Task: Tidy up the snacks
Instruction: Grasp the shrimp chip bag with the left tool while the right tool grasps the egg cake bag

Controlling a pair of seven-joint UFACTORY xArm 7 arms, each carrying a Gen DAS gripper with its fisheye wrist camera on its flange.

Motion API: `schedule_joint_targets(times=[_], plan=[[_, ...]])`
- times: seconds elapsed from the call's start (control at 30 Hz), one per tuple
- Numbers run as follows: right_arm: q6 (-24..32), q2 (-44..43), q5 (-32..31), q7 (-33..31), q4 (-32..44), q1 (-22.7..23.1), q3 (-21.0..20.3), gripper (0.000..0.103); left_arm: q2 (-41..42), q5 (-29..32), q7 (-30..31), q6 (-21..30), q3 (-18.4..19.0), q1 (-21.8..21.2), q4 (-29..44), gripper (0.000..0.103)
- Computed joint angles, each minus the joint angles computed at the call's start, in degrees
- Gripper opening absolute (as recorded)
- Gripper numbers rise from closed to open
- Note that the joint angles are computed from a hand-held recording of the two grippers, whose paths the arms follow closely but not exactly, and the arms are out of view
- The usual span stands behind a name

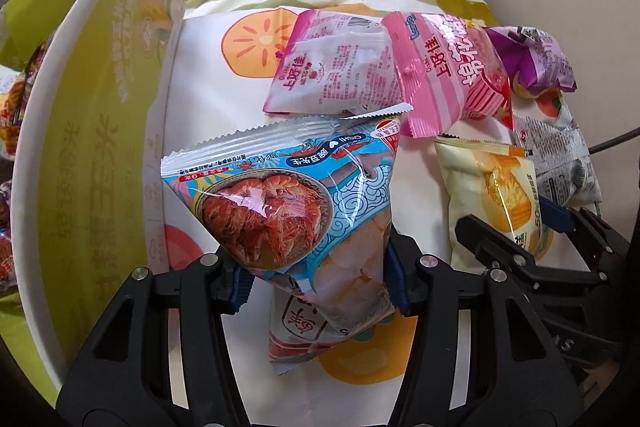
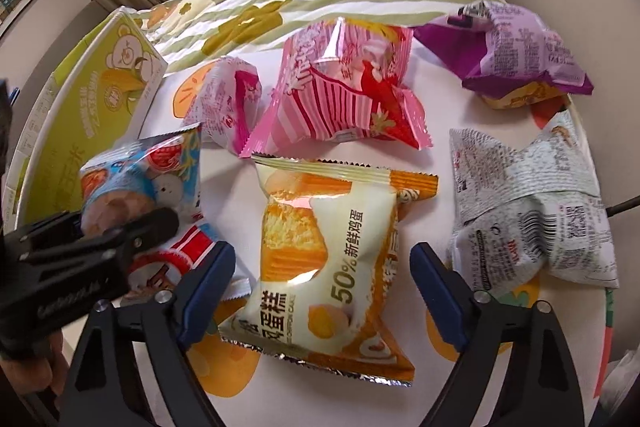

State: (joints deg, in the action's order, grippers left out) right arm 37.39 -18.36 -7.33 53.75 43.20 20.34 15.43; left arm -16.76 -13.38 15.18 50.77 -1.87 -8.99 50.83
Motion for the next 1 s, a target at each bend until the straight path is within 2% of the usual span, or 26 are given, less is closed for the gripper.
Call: schedule_joint_targets(times=[0.07, 0.13, 0.23, 0.4, 0.6, 0.77, 1.0], plan=[[-0.23, 0.43, 0.52, -0.25, -0.09, 0.15, -0.23, 0.080, -0.34, 0.14, 0.00, -0.01, -0.03, 0.01, -0.31, 0.050], [-0.20, 0.81, 1.41, -1.15, -0.32, 0.54, -0.61, 0.065, -0.96, 0.25, 0.15, -0.01, 0.04, 0.02, -0.87, 0.049], [-0.49, 0.82, 0.94, -1.38, -0.21, 0.53, -0.38, 0.060, -2.04, 0.25, -0.16, 0.44, -0.07, -0.16, -1.54, 0.049], [-0.14, -2.03, 0.88, -1.66, -1.23, 0.94, 0.12, 0.058, -5.50, 0.05, -0.75, 0.84, -0.37, -0.78, -2.93, 0.049], [3.63, -8.12, 0.05, -2.63, -1.60, 0.98, 1.10, 0.058, -10.56, -0.15, -2.81, 2.30, -0.58, -1.85, -2.76, 0.049], [7.70, -11.97, 1.00, -7.49, 1.03, 1.53, 0.63, 0.058, -15.69, 0.36, -5.23, 3.73, -0.31, -1.73, -0.84, 0.049], [7.33, -11.24, -0.10, -14.26, 7.44, 0.68, 1.88, 0.058, -18.62, 1.82, -5.72, 4.70, 2.54, 0.39, 4.10, 0.049]])
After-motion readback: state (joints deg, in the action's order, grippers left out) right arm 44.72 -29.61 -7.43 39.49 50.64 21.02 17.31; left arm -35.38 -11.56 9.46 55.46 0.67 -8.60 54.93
